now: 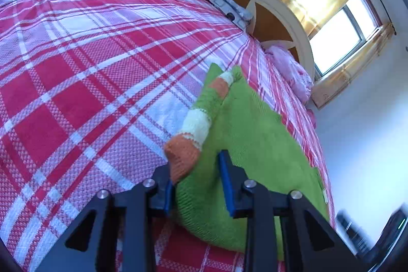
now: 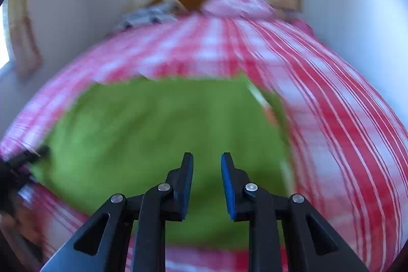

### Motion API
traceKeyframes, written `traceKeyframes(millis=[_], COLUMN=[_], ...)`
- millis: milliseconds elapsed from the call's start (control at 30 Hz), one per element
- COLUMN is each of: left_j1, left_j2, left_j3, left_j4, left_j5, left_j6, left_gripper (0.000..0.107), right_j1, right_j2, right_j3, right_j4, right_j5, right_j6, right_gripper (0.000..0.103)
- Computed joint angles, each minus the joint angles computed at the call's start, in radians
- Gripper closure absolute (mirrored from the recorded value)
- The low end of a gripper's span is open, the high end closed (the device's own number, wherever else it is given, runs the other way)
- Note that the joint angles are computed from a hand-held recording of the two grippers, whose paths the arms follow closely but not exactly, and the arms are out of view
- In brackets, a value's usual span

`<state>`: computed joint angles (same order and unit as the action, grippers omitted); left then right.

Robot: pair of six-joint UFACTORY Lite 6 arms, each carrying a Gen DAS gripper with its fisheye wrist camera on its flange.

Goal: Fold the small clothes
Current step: 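Grasp the striped sweater edge with the right gripper while the left gripper grasps it too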

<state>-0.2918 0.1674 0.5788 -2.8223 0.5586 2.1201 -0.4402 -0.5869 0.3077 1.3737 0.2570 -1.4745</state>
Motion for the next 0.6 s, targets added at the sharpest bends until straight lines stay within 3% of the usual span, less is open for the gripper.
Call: traceKeyframes(millis=[33,67,100,300,467,600], left_j1=[-0.011,-0.021,-0.023,-0.015,0.01,0.022], left_j2=[-0.001,-0.005,-0.001,0.007,0.012,0.0], left_j3=[-0.002,-0.01,-0.011,-0.03,-0.047,-0.073], left_j4=[-0.026,-0.05,-0.06,-0.068,-0.025,-0.006], left_j5=[0.001,0.009,0.021,0.08,0.127,0.155], left_j6=[0.022,0.042,0.048,0.054,0.023,0.012], left_gripper=[0.075,0.076,0.076,0.076,0.076,0.076], right_j1=[0.075,0.164,0.241,0.63,0.754,0.849], right_j2=[0.027,0.084,0.156,0.737,1.177,1.425], right_j3=[0.047,0.114,0.193,0.73,1.195,1.529], right_j4=[-0.037,-0.06,-0.117,-0.596,-1.119,-1.513], right_j5=[-0.013,-0.027,-0.021,-0.109,-0.02,0.162], right_j6=[0.072,0.142,0.244,0.872,1.361,1.728], right_gripper=[0.069,0.046,0.032,0.032,0.032,0.032])
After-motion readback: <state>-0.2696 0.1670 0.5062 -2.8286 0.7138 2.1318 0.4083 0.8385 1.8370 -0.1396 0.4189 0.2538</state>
